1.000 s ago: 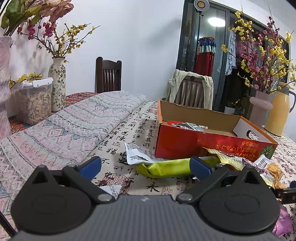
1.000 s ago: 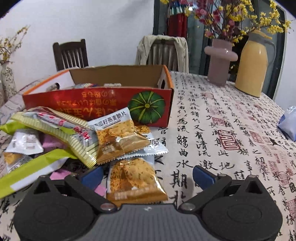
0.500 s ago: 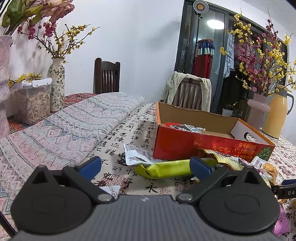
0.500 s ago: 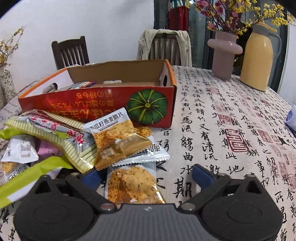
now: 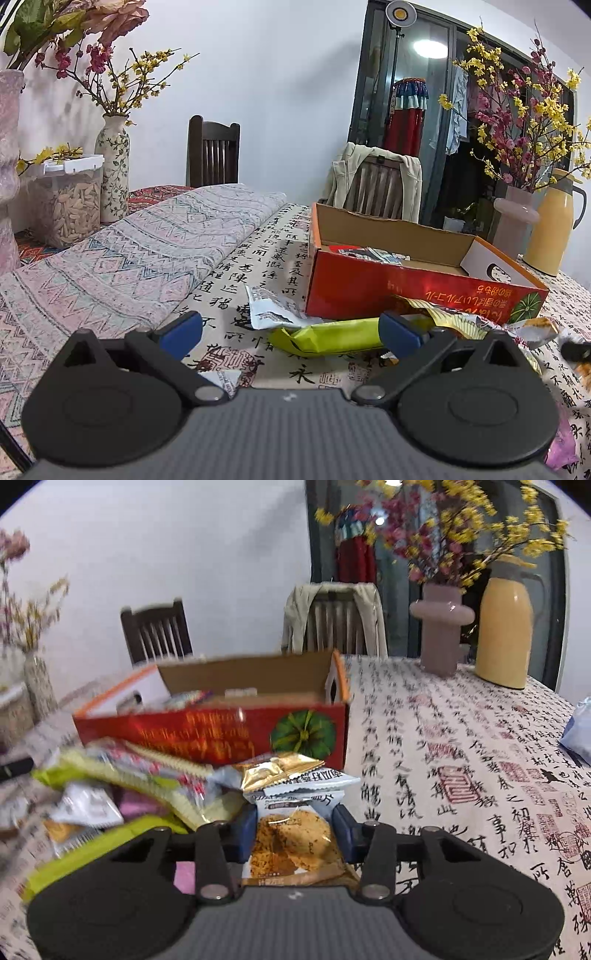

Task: Organize snacks
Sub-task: 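Grasp another pumpkin-seed oat crisp packet with the right gripper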

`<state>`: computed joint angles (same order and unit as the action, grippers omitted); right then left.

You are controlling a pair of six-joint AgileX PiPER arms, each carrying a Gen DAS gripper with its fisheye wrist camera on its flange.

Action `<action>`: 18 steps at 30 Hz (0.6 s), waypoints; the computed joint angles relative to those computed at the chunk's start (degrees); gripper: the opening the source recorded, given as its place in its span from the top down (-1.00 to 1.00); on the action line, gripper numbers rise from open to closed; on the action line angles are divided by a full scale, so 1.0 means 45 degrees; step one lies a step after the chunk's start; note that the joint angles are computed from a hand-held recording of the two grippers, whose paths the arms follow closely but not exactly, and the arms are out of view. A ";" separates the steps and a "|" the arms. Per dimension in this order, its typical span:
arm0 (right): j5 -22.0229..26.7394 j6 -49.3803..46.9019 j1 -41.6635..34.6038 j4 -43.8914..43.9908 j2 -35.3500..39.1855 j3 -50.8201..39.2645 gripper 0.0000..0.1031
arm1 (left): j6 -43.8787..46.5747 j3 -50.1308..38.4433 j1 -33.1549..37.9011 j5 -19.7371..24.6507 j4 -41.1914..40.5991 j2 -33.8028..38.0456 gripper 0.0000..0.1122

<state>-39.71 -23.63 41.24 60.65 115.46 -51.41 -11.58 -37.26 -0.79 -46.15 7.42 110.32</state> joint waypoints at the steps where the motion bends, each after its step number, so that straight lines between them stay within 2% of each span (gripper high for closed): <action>1: -0.0101 0.0566 0.0011 -0.0387 -0.0177 0.0239 0.18 | 0.0000 0.0000 0.0000 0.0000 0.0000 0.0000 -0.84; 6: -0.0634 0.3342 0.0132 -0.2157 -0.0597 0.1104 0.18 | 0.0032 -0.0016 -0.0015 0.0050 -0.0056 -0.0011 -0.84; 11: -0.1253 0.4208 0.0498 -0.2415 -0.0614 0.1401 0.18 | 0.0109 -0.0113 -0.0023 0.0268 -0.0160 -0.0020 -0.84; 18: -0.1925 0.4532 0.1026 -0.2098 -0.0849 0.1889 0.18 | 0.0457 -0.0509 -0.0136 0.1832 -0.0731 -0.0492 -0.84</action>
